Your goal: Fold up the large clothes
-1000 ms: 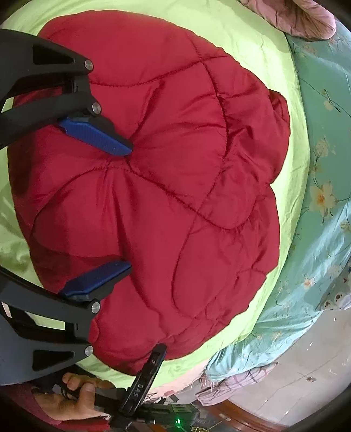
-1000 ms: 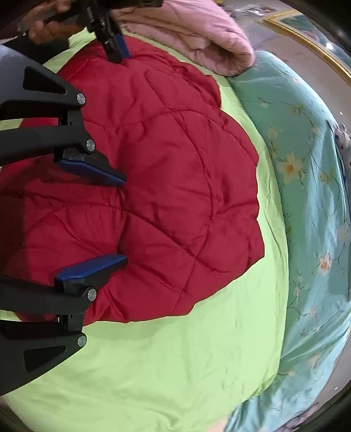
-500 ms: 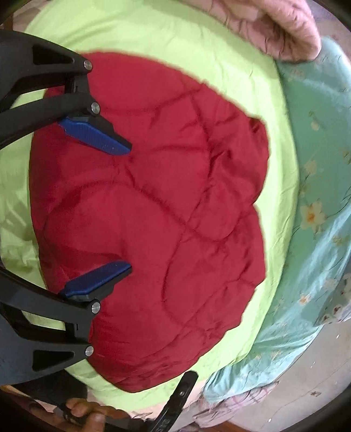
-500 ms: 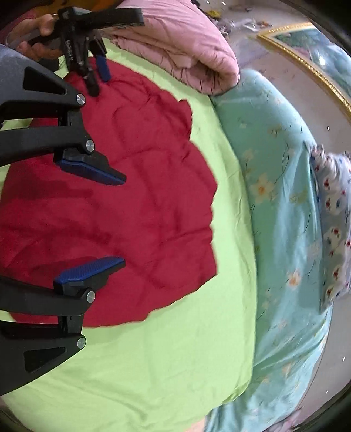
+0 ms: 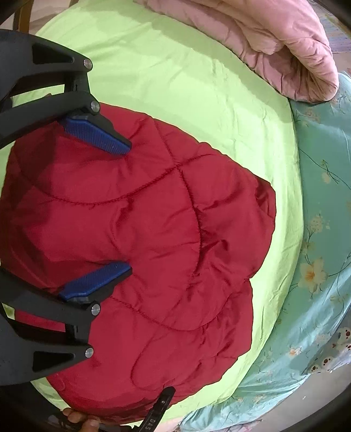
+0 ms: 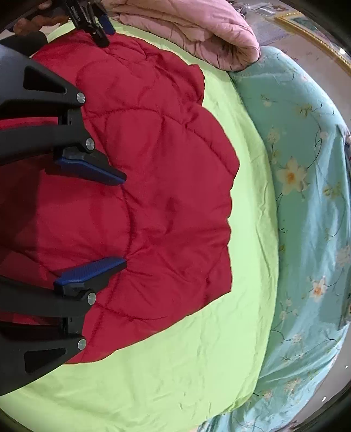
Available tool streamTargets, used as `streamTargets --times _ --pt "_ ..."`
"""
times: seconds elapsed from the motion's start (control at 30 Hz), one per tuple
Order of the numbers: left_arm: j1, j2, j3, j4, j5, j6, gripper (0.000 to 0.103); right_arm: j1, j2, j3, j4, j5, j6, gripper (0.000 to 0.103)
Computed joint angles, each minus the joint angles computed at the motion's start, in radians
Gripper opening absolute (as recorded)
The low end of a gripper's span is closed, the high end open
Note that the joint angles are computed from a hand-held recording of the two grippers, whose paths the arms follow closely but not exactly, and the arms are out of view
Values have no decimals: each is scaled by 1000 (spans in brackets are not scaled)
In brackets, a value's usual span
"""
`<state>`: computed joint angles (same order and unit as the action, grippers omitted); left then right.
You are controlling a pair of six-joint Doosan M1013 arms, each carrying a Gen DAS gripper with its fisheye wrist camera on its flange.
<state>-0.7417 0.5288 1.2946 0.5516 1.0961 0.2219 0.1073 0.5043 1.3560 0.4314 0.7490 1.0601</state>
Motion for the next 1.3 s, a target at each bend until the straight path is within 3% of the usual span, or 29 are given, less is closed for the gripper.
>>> streamTargets --times 0.13,0.33,0.4,0.53,0.7,0.87,1.03,1.3 --pt "1 3 -6 -7 13 9 85 5 13 -21 -29 10 38 58" --pt "18 8 -52 24 -13 23 85 -9 18 -52 104 19 -46 58" --pt "31 36 -103 24 0 67 85 -4 34 -82 92 39 -34 58" --pt "69 91 -177 -18 62 93 85 18 90 -165 -59 85 98 58" --pt "123 103 -153 -142 23 77 85 10 142 -226 -103 125 174 58" --pt "120 112 -157 -136 41 69 85 7 158 -241 -113 134 205 58" --pt "101 82 -132 -109 35 51 85 2 119 -199 -93 101 193 58" --pt "43 -18 -31 -75 -56 3 85 -29 -34 -7 69 26 7 58"
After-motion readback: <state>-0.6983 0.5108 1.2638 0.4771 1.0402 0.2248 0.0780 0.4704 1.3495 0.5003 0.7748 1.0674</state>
